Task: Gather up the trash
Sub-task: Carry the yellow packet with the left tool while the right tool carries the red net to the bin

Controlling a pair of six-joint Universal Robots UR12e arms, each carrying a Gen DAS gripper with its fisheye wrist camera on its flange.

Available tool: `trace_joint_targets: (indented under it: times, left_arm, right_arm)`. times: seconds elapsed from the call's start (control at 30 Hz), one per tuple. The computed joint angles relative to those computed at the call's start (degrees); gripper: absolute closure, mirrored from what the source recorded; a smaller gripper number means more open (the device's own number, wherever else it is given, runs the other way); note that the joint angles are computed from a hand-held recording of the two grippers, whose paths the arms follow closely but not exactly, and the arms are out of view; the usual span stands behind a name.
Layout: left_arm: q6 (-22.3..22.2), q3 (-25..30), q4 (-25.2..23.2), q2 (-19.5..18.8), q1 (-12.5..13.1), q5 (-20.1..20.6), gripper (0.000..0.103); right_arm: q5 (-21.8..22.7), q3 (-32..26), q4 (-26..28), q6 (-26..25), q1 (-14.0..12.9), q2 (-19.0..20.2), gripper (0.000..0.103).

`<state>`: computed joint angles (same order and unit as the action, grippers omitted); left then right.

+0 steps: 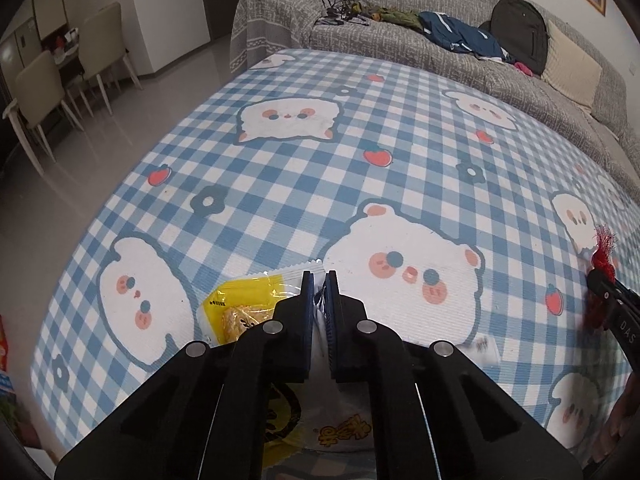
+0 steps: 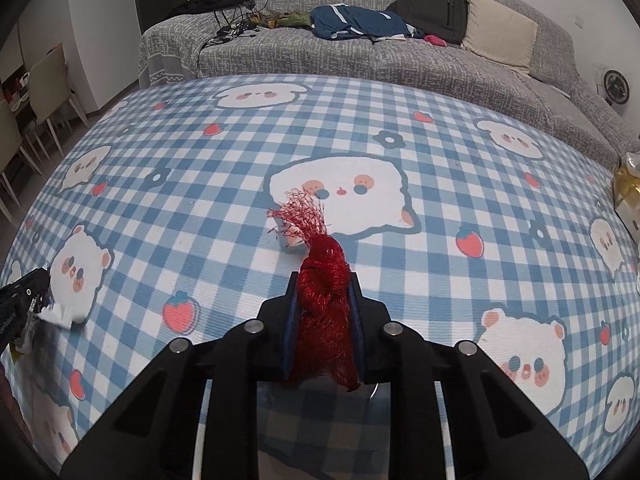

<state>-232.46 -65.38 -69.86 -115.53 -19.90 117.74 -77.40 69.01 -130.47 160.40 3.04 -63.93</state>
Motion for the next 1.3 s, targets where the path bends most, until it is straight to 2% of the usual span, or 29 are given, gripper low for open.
trace_joint_targets:
  times: [0.33,0.8,1.3]
  left_arm:
    - [2.14,-1.64,4.76,0.97,0.35,-2.45,0.103]
    - [5.04,0.50,4.73,0.44,-1.22,-3.10,0.103]
    - [7.58,1.56,4.64,0.95,-4.44,-3.18,0.103]
  right_arm:
    - [-0.09,0.36,-0.48,0.14,-0.20,-0.24,0.086]
    - [1.18,3.74,-1.15,0.07,-1.51,-3.30,0.086]
    - [2.66,9.98,-2.53,-0.68,-4.15,-9.40,0.086]
